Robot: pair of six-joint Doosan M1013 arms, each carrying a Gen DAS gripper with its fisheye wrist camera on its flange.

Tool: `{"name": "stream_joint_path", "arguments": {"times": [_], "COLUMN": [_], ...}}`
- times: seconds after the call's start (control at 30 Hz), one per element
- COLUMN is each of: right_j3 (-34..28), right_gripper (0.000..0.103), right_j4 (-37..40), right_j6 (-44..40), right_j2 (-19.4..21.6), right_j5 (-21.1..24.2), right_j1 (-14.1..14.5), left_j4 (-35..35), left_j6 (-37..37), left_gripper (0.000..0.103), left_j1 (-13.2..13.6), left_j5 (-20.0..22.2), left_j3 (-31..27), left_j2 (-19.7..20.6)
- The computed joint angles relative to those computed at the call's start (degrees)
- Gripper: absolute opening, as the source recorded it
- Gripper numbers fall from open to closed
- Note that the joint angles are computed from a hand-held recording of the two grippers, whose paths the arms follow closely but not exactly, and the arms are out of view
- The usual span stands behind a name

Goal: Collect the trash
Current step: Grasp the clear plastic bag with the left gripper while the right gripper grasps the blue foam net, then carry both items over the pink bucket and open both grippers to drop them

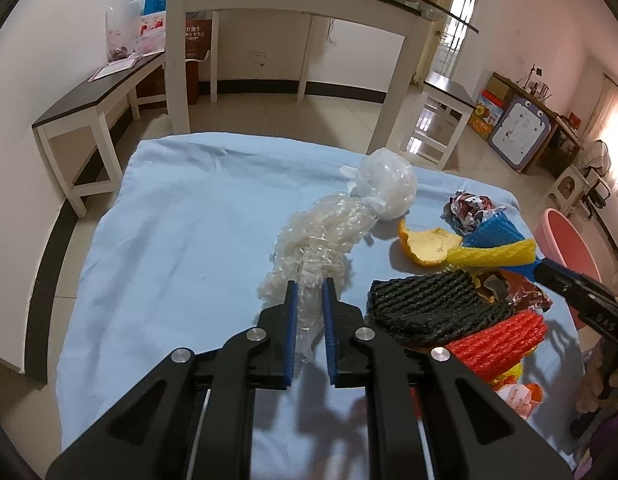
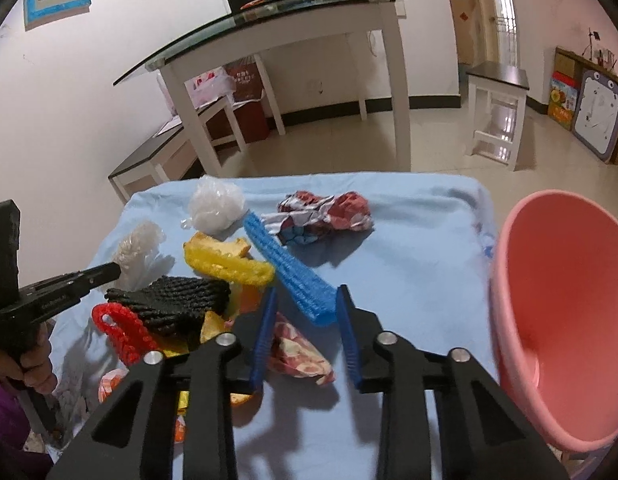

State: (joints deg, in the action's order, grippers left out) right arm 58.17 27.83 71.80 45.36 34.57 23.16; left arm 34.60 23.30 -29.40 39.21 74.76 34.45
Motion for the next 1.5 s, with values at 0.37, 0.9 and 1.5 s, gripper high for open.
{"name": "stream_joint_path", "arguments": {"times": [0.37,0.9,1.5], "right_j3": [4.4,16.2,21.0], "right_gripper": [0.006,0.006,0.006], "right_j4": [6.4,5.9,-13.8], "right_j6": [-2.9,2.7,28.3], "right_j2": [-3.1,-11.5,-13.7], "right_j5": [-2.9,-15.3,-18.8], "right_j1": [-0.8,-3.4,-7.3], "left_j4": [5.0,8.7,-17.7], "left_j6": [-5.2,-2.5,29.7], "left_gripper": [0.011,0.011,0.011], "left_j1": [-1.3,-4.5,-8.1], "left_j5": [-0.3,-5.5,-6.2], "left_j3": [1.9,-3.1,-23.7], "left_j2": [-2.0,-1.6,10.6]}}
